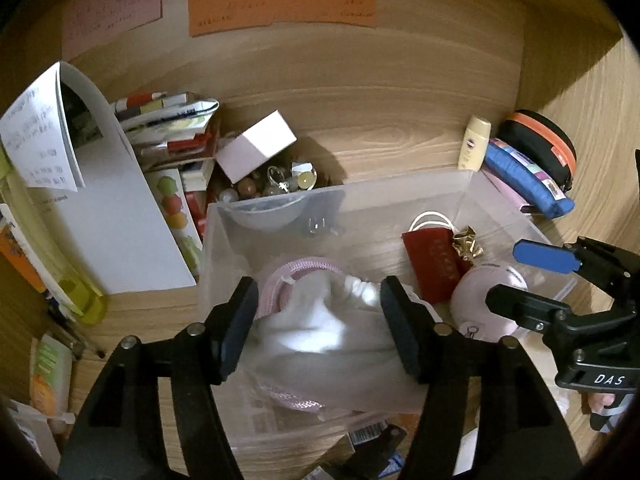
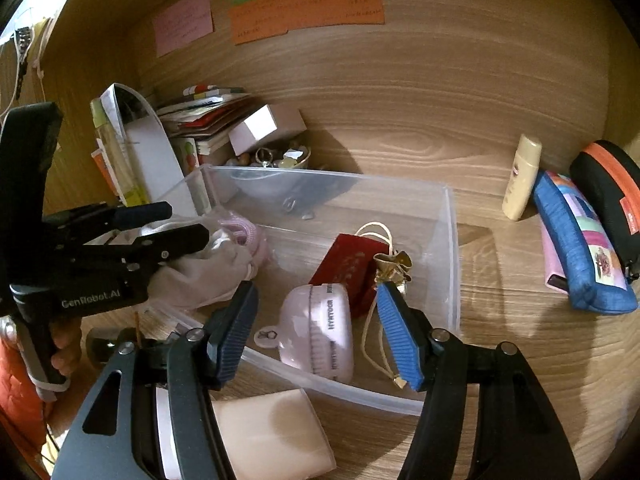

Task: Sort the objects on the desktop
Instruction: 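Carry both items over the box and open both tools to release them, then withdraw both tools from the box toward the green bottle and beige cup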

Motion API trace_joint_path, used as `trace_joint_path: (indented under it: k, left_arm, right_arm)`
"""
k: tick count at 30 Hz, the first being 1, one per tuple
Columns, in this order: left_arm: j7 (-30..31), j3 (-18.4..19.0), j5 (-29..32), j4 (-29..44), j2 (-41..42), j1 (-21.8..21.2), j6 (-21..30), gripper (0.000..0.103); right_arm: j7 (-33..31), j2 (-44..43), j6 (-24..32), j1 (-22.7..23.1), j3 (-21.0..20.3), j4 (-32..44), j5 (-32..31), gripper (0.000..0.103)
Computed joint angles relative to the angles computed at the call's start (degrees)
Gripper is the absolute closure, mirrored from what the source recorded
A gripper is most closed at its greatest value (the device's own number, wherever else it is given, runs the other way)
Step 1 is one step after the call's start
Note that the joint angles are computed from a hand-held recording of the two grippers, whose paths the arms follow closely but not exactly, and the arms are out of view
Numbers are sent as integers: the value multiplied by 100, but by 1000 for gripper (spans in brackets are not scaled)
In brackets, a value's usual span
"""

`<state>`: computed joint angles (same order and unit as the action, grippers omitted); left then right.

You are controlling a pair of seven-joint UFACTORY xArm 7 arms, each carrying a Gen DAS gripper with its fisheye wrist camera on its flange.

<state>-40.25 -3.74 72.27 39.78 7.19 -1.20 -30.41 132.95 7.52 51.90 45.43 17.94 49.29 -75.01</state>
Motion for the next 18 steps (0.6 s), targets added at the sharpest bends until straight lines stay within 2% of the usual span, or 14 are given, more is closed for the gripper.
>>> trace_joint_path:
  k: [6,8,10,12,15,18]
  left_arm:
    - [365,42,-356,-146,-86,30,-277,29]
    - [600,56,-623,-253,-144,16,-352,29]
    - [598,68,-644,-301,-213,33,-375,28]
    - [454,97,-513,-295,-263,67,-427,28]
    - [373,155,-435,-380,-420,89,-516,22]
    - [607,237,-638,-636,-664,90,-670,15]
  right_arm:
    - [-48,20,235,112,55,89,-24,36]
    - [-111,22,530,220,107,155,-90,31]
    - [-93,10,876,333,159,203,-100,23]
    - [-51,-31,1006,376,181,205,-82,22]
    - [77,-183,930,354,203,124,-85,22]
    - [88,-329,858,320,267,67,31,21]
